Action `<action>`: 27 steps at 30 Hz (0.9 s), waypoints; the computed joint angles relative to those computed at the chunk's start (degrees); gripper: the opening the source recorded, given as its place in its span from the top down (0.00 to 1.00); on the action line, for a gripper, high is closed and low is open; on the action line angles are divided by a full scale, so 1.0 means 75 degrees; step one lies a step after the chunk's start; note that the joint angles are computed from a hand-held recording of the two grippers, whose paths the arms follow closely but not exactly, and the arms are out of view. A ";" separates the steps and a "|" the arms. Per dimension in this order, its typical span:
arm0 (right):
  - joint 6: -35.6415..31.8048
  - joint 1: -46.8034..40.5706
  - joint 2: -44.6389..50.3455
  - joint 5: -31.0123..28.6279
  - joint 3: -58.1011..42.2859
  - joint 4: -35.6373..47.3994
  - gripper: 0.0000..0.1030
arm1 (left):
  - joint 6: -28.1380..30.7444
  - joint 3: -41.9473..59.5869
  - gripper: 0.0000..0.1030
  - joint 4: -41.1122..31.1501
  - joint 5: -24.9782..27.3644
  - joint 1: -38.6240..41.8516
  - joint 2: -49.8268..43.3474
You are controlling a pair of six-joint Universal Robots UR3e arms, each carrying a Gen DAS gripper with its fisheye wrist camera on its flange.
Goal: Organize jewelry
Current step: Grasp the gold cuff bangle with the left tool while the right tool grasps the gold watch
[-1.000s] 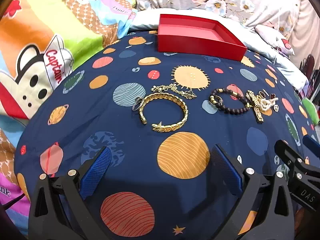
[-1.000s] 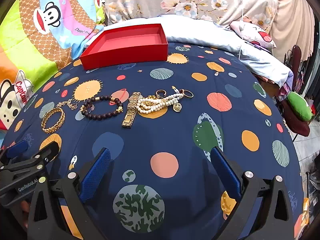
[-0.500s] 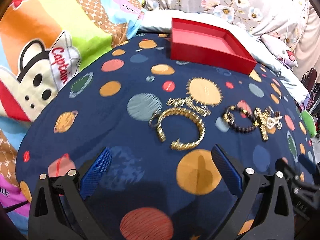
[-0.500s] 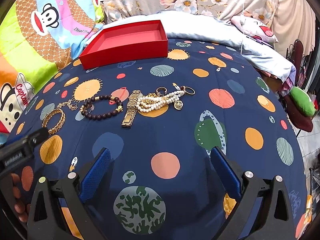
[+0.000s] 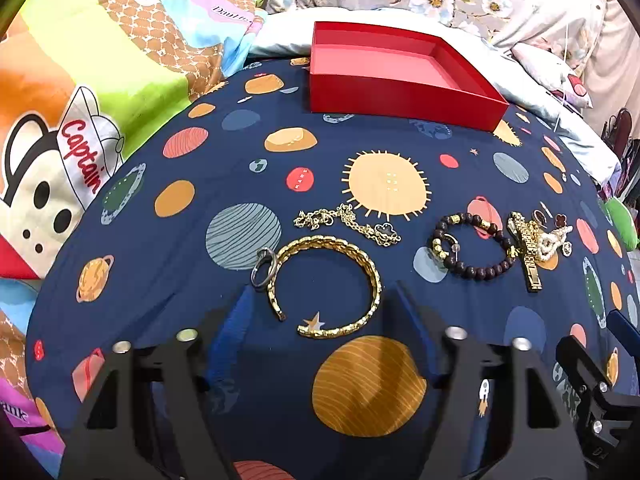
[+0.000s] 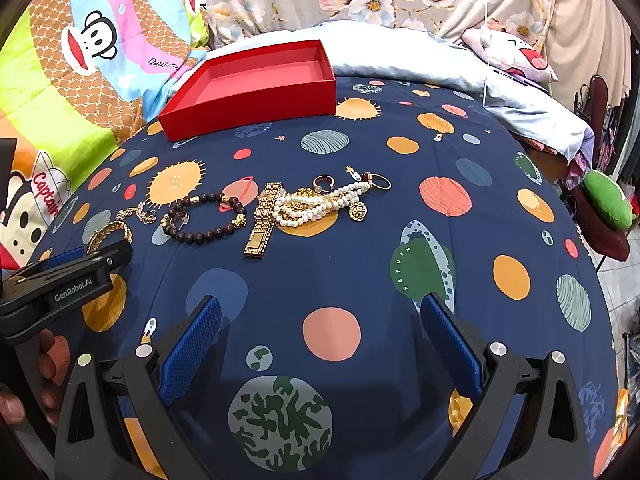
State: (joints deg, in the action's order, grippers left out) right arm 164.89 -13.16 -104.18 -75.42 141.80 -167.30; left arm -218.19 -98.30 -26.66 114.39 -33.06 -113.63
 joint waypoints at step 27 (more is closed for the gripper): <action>0.0211 -0.0322 0.1293 0.1042 -0.1828 0.1172 0.54 | 0.0241 -0.0697 0.46 0.1150 -0.0089 -0.0298 0.0364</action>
State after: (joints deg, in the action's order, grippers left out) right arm 166.48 -15.57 -94.48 -67.61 128.09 -158.51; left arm -216.38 -103.53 -18.03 113.72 -35.29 -110.90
